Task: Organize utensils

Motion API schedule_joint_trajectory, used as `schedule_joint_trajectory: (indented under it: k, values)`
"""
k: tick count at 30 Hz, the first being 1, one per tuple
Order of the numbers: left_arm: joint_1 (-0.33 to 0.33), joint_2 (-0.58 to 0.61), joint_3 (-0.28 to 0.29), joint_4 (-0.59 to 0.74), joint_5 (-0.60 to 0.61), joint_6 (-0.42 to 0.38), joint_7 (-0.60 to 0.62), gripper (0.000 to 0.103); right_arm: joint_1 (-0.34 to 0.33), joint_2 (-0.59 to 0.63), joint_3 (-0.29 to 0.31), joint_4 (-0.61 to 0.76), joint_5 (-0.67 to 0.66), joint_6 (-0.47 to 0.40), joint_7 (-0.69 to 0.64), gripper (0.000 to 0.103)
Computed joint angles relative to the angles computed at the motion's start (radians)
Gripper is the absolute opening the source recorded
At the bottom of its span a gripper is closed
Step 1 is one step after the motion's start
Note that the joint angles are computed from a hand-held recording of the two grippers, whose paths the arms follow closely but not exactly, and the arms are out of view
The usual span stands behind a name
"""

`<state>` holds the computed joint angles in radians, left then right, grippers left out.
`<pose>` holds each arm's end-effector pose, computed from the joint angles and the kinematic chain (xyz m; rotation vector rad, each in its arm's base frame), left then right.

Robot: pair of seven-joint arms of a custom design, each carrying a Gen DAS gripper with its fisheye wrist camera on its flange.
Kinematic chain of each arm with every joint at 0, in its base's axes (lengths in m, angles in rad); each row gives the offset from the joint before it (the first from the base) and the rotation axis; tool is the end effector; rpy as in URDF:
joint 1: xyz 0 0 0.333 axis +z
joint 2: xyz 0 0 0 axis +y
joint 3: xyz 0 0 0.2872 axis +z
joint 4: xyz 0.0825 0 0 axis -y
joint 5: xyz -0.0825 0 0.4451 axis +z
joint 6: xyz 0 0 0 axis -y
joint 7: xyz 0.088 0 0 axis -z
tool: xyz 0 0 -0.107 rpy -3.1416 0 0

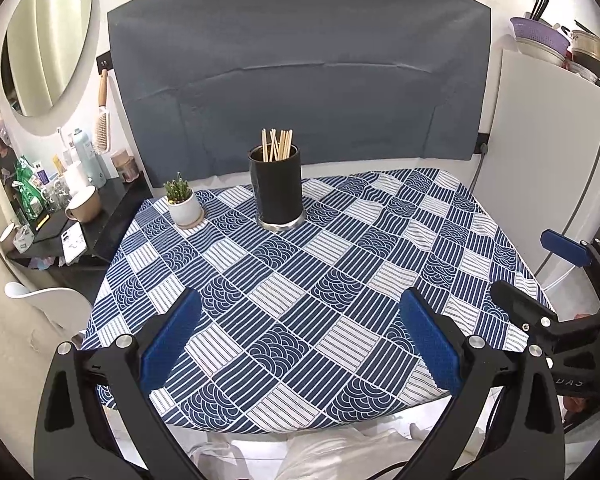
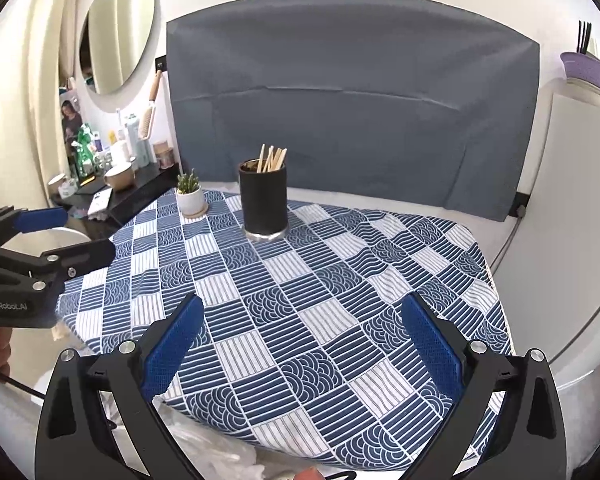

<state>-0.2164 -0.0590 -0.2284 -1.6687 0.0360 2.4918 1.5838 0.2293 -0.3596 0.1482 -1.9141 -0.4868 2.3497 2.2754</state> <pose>0.5870 -0.2850 0.6886 -1.2763 2.1084 -0.9453 0.5171 0.2132 0.7080 -1.5827 1.7725 -0.8782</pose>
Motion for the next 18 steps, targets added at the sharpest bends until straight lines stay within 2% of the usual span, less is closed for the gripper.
schedule_joint_trajectory:
  k: [18]
  values:
    - [-0.007, 0.025, 0.002, 0.03, -0.014, -0.039, 0.025, 0.097, 0.003, -0.001, 0.001, -0.002, -0.007, 0.003, -0.014, 0.095]
